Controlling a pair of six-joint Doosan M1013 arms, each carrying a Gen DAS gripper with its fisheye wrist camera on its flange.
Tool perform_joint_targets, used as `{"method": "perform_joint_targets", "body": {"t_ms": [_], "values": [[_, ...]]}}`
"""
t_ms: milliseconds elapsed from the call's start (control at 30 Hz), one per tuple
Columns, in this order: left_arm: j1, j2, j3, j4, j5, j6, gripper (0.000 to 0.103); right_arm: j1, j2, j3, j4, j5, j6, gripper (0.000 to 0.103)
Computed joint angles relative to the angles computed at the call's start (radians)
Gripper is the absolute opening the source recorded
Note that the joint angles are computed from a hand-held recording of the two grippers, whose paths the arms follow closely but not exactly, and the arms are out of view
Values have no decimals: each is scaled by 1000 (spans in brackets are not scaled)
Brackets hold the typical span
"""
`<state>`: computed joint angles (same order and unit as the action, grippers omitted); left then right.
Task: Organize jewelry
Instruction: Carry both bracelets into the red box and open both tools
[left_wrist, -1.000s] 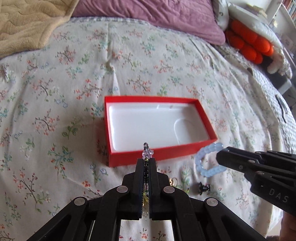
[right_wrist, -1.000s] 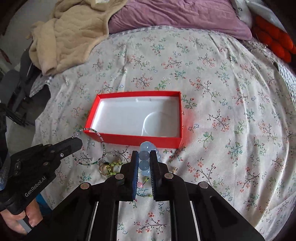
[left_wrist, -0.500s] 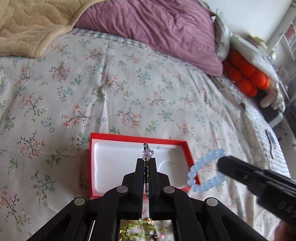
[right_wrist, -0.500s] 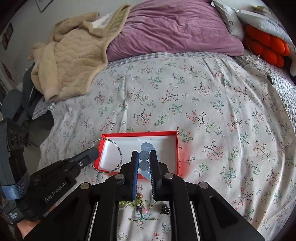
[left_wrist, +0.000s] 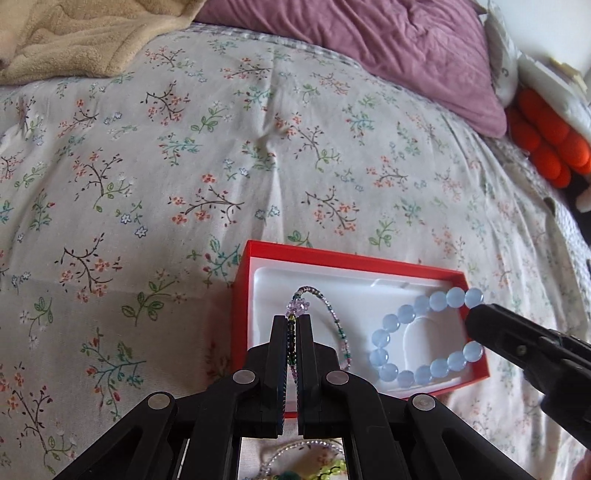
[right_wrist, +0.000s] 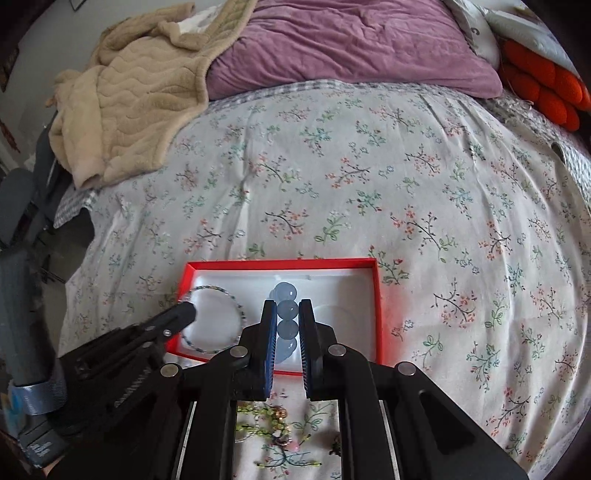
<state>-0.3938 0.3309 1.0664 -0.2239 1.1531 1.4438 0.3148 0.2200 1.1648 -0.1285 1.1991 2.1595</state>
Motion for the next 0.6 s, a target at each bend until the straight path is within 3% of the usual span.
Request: {"method": "perform_joint_targets", "body": {"t_ms": [333,433,467,567,600], "values": [[-6,-1,1,44,10,25,0,-19,-11,34,-39,40,21,13],[-13,-3,-2,61,20,38,8,-22,-19,38,-21,36,8,15],[-16,-3,-4,71,28,38,16,-22,-19,36,-18,42,4,22],[-15,-6,-5,50,43,51,28,-21,-29,40,-14,47,-2,46],[-14,-9,-4,41,44,54,31,-20,-34,43,-15,45,-3,48]]}}
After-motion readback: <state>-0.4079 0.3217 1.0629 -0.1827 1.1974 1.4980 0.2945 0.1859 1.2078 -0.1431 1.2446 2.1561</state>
